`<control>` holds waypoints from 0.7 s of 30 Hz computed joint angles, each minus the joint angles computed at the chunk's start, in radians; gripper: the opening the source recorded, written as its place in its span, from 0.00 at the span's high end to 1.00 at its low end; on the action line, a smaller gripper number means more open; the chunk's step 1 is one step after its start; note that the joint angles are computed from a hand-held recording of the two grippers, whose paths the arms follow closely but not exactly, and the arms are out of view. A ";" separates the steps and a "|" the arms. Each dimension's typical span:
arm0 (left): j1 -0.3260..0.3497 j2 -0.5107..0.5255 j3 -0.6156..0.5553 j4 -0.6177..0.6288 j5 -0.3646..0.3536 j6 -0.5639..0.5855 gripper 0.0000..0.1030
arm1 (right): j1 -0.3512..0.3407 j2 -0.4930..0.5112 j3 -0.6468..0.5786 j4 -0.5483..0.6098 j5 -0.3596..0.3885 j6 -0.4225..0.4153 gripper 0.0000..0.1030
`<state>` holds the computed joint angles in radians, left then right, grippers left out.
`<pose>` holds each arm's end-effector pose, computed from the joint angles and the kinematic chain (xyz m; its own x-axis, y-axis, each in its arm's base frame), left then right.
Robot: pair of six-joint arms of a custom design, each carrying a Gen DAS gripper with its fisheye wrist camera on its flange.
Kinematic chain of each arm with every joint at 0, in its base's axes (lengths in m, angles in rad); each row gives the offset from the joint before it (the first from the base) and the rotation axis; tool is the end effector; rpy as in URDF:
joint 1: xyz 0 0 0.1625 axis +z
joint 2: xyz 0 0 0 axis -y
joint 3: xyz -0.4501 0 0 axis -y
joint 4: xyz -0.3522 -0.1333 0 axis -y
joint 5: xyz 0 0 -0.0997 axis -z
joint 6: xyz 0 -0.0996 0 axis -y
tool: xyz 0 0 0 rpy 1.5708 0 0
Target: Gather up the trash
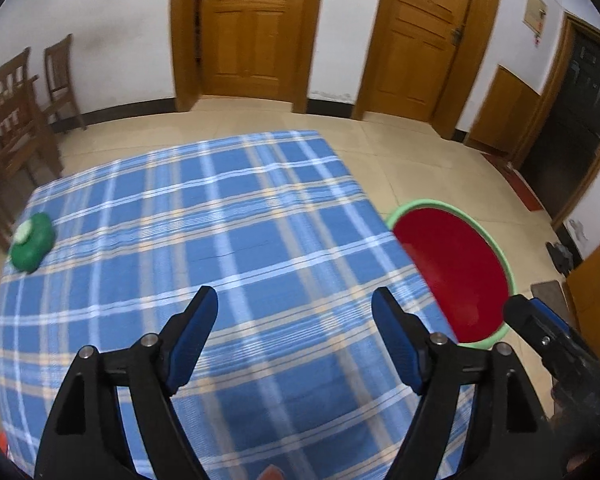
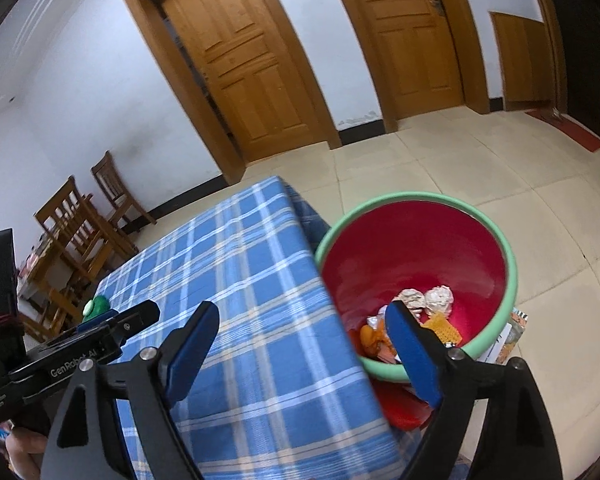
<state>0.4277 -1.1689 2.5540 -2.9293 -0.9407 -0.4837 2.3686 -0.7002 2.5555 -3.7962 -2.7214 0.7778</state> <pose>-0.2285 -0.3151 0.1475 -0.7071 0.4638 -0.5338 0.6560 0.7120 -0.2504 0.2823 -0.2162 0.1127 -0.8397 0.4131 0.3526 -0.1097 0.5069 -0.8550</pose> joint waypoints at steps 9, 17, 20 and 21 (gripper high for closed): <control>-0.021 -0.147 0.045 0.140 0.080 -0.106 0.22 | 0.048 0.027 -0.081 0.119 0.008 -0.001 0.11; -0.026 -0.255 0.060 0.285 0.121 -0.197 0.22 | 0.061 0.044 -0.127 0.180 0.017 -0.004 0.11; -0.026 -0.294 0.066 0.326 0.129 -0.222 0.22 | 0.065 0.052 -0.140 0.194 0.017 -0.001 0.11; -0.027 -0.301 0.067 0.335 0.130 -0.228 0.22 | 0.070 0.055 -0.141 0.201 0.016 0.008 0.10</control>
<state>0.4009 -1.4697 2.6206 -2.5940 -0.8108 -0.7113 2.4384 -0.6454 2.4147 -3.5953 -2.7050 0.7861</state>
